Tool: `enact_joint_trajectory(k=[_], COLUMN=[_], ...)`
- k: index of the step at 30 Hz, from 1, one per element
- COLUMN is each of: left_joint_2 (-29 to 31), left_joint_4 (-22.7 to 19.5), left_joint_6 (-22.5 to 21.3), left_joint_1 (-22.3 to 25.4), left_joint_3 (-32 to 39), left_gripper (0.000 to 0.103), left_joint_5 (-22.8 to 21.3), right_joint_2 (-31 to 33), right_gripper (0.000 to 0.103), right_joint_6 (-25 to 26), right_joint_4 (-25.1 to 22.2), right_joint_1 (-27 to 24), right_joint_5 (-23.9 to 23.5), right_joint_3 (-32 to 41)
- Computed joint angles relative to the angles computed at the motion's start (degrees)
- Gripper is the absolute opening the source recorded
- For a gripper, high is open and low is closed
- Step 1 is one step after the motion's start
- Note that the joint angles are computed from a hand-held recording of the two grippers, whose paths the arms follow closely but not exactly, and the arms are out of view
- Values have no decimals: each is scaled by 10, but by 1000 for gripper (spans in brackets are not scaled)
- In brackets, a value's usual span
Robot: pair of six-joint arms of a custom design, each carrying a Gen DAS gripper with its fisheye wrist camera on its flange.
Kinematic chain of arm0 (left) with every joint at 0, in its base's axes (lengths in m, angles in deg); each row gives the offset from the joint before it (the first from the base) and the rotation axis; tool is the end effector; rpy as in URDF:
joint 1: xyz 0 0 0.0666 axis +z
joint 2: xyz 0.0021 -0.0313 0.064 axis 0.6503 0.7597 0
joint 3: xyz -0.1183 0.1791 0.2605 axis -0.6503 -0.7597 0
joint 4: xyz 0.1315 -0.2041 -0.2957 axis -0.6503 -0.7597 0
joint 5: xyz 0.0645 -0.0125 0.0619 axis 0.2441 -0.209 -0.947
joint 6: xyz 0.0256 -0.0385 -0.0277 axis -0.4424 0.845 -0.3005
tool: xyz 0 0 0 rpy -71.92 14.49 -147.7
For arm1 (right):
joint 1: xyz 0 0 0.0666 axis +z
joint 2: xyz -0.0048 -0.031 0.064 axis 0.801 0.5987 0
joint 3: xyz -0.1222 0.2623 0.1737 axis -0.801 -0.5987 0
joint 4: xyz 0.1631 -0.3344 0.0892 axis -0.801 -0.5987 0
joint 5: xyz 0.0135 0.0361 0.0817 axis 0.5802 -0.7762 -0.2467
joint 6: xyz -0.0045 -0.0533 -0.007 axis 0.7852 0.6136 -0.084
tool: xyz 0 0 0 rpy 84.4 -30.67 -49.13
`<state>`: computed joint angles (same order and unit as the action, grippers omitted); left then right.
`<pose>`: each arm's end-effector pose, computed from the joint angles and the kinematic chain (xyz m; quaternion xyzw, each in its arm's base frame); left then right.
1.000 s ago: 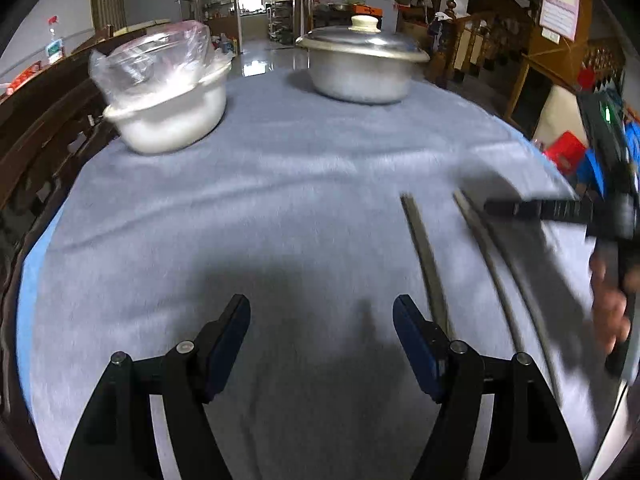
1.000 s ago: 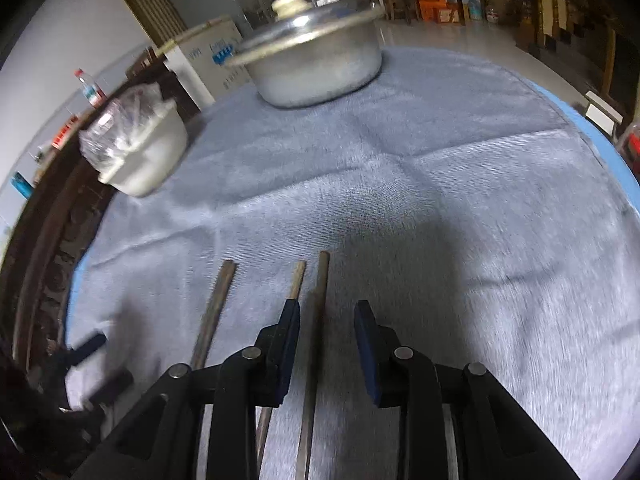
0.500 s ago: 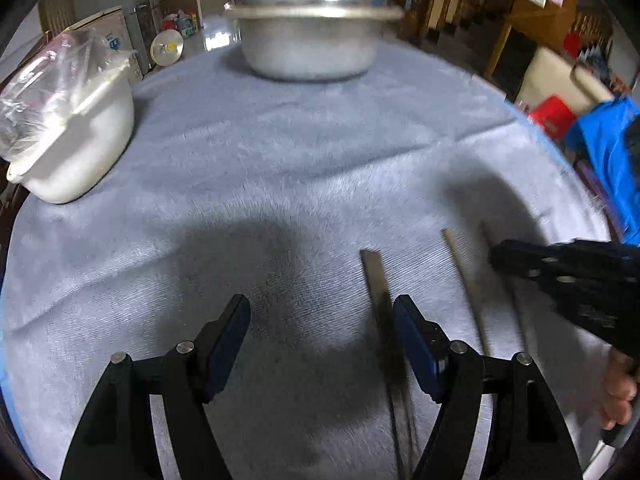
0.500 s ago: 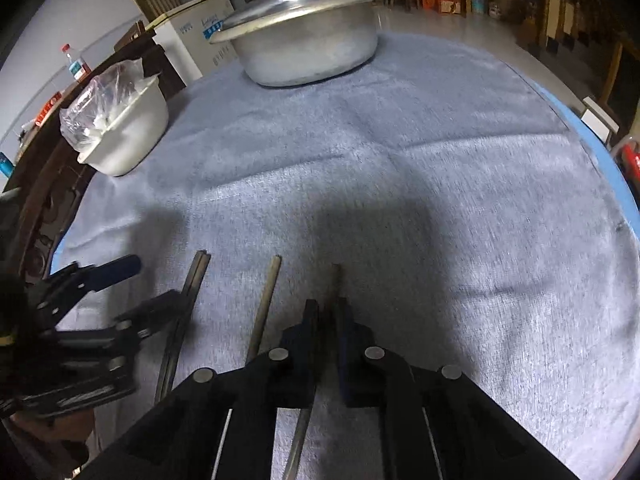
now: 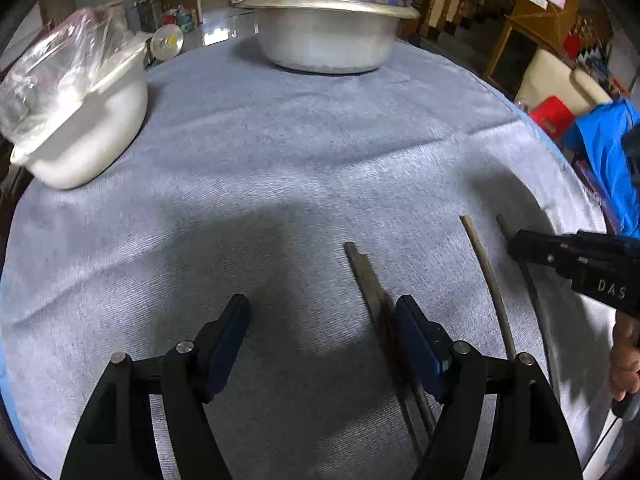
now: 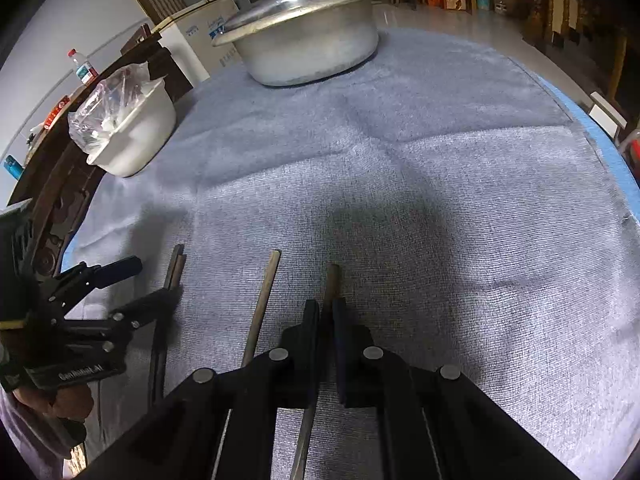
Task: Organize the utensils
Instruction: 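Lower the right tool onto a dark chopstick and close its fingers, then close the left tool on another chopstick while the right tool holds its chopstick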
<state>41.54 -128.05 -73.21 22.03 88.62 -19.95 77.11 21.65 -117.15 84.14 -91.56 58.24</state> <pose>0.4416 -0.1490 0.3344 0.0871 0.9668 -0.0625 0.2318 0.4759 0.2893 0.3165 -0.0772 0.9621 0.1659 0.2024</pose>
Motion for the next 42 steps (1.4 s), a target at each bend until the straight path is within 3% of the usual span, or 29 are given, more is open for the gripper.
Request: enact_joint_trajectory(k=[12,15,19,26,34,40,42], left_joint_2=[-16,-20,-16,9,-13,17,29], left_joint_4=[6,0,-17,-25,-36,-58,-62], left_joint_6=[-24,-42,-14,-34,-49,-24,-18], left_joint_1=[8,8,14,-17,8,7,1], left_joint_3=[-19,-26,-11,12,-9,28,43], left_gripper=[77,77,76,77,77,75,67], left_joint_5=[-5,-38,-4,-37,-29,-32,-32], right_joint_2=[12,16,28,33,36,78,95], right_gripper=[8,8,8,8,8,8,8], right_joint_6=[8,11,14,10,15,32,41], right_joint_4=[-18,-24,-43,-49,-53,-117,-145], right_joint_1=[3,3,6,3,2,8,11], right_joint_5=[11,11,23,15,12,34,44], right_joint_3=[19,25,45,52,57,125,153])
